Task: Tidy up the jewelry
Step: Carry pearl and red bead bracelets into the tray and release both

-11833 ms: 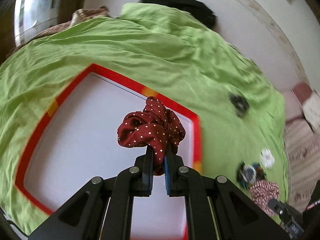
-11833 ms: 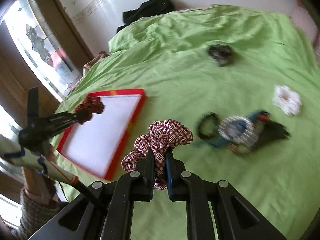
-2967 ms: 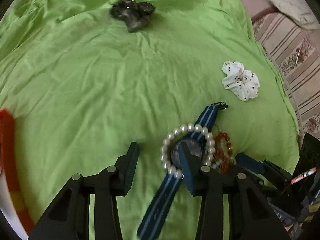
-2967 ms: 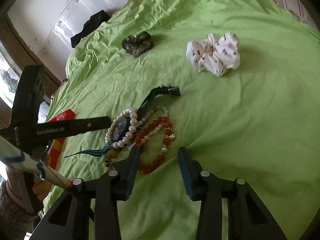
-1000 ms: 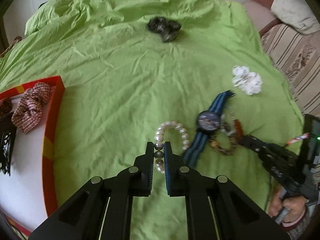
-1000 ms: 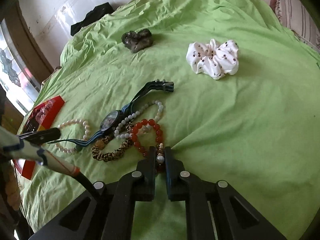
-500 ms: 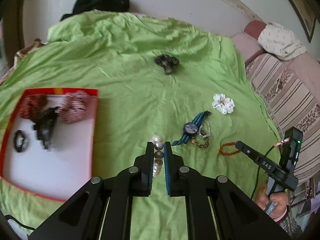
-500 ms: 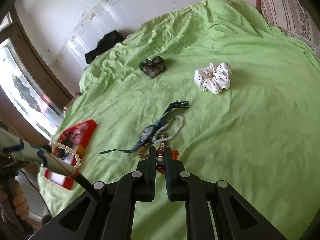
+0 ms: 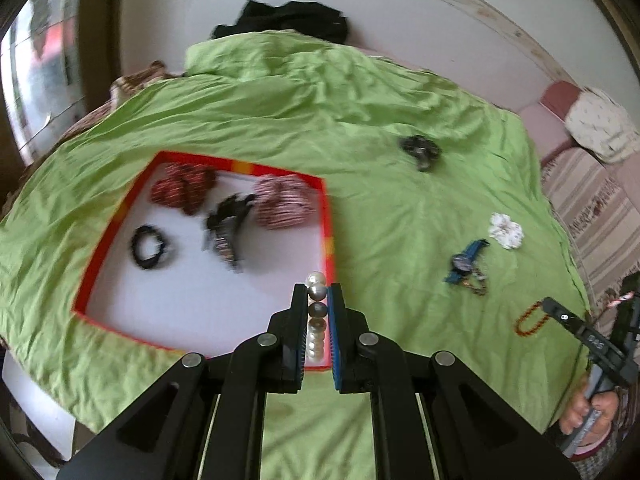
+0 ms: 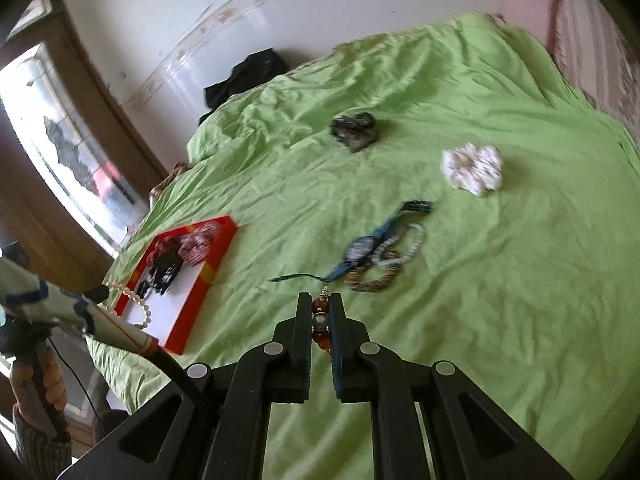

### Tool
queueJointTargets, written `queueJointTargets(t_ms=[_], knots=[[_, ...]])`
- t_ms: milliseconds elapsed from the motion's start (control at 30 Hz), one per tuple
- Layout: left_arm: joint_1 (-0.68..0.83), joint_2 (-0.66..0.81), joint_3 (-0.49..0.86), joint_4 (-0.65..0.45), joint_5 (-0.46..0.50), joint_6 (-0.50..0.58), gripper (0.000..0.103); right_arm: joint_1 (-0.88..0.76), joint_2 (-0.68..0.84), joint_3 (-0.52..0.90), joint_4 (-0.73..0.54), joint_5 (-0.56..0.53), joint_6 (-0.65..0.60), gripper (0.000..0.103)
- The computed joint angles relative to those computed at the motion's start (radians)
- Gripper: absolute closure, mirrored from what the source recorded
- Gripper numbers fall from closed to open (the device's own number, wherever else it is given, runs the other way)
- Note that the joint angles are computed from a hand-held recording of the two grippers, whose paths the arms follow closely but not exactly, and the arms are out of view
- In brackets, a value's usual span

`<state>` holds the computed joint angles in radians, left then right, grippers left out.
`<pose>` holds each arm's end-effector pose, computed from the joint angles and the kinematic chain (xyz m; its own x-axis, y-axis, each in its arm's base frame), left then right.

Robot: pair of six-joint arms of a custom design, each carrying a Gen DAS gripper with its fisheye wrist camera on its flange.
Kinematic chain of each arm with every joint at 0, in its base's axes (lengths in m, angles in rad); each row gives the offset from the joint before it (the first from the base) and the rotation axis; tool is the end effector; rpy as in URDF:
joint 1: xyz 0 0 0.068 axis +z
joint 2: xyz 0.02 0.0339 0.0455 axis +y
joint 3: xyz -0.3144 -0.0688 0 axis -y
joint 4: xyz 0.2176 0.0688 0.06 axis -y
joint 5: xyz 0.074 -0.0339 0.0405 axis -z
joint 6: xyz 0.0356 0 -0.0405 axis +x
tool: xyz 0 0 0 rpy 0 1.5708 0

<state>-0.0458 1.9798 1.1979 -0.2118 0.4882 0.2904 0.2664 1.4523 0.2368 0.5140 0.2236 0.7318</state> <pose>0.3981 -0.0350 0.2028 -0.7173 0.2860 -0.6353 0.5234 0.8231 -0.2204 0.1929 0.0445 0.1724 -0.5255 0.5320 -0.6639 0.3466 0.8466 0.4040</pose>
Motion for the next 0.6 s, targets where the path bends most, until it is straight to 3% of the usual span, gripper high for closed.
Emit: queueJointTargets(t_ms=[300, 600], knots=[[0.114, 0.177, 0.190, -0.084, -0.009, 0.026, 0.094, 0.188, 0.183, 0.348, -0.235, 0.085, -0.050, 0.094], [0.183, 0.379, 0.451, -0.197, -0.050, -0.021, 0.094, 0.273, 0.474, 0.816, -0.428, 0.027, -0.157, 0.094]])
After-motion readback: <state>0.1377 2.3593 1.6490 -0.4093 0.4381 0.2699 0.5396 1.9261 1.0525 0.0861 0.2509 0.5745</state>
